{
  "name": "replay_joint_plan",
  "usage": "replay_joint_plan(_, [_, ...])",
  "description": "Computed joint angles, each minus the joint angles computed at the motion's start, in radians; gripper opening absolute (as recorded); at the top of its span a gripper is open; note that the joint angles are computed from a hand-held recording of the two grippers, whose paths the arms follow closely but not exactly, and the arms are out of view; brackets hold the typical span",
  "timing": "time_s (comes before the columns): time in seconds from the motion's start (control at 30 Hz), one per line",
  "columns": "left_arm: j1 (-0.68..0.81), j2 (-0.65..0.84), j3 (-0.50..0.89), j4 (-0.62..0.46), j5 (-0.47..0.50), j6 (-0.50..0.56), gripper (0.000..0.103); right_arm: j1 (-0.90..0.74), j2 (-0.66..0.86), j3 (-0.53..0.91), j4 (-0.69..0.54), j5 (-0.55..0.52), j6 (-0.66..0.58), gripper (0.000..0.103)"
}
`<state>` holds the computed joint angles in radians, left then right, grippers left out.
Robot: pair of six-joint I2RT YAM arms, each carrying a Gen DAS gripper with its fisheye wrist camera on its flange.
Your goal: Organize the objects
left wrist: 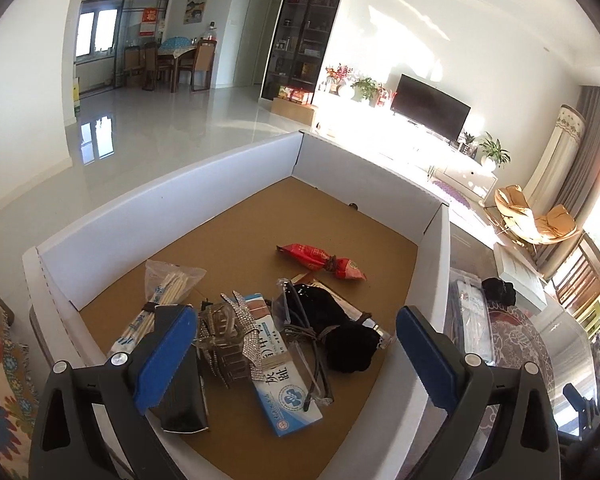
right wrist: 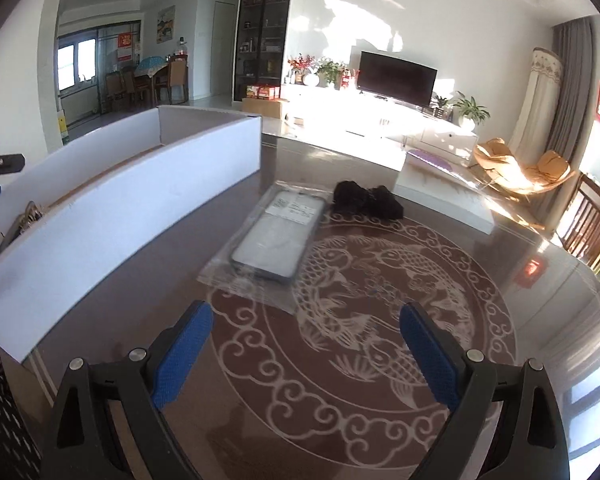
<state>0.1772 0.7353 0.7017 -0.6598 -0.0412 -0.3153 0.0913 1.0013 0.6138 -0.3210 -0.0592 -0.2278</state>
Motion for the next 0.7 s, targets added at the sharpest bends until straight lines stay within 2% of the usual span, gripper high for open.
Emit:
replay_joint_plan(0.13, [-0.247,-0.025,0.0,-0.005,-0.184,-0.07,0.102,-0.407,-0.042,-0.078,-0.044,-0.139,-0.222,0.095])
replay_joint_plan(0.2, [-0.374,-0.027,0.006,-0.012,-0.266,-0.121,0.102,-0.596,-0.01,-0.085,-0.051,-0.213,-0.315,0.095])
replay_joint_plan(0.3, [-0.582,-0.018,0.016,-0.016,-0.383,-0.203,0.102,-0.786,0.063,-0.072,-0.051,-0.276,-0.408,0.095])
replay_joint_plan(0.4, [-0.813,0.024,0.035,-0.016,-0.512,-0.274,0.102,-0.89,0.113,-0.052,-0.073,-0.311,-0.453,0.095])
replay_joint_plan(0.5, [-1.023,0.104,0.056,-0.007,-0.611,-0.338,0.102,-0.914,0.148,-0.047,-0.082,-0.309,-0.454,0.095])
replay_joint_plan(0.7, [-1.258,0.345,0.104,0.032,-0.631,-0.399,0.102,-0.897,0.176,-0.03,-0.083,-0.295,-0.432,0.096])
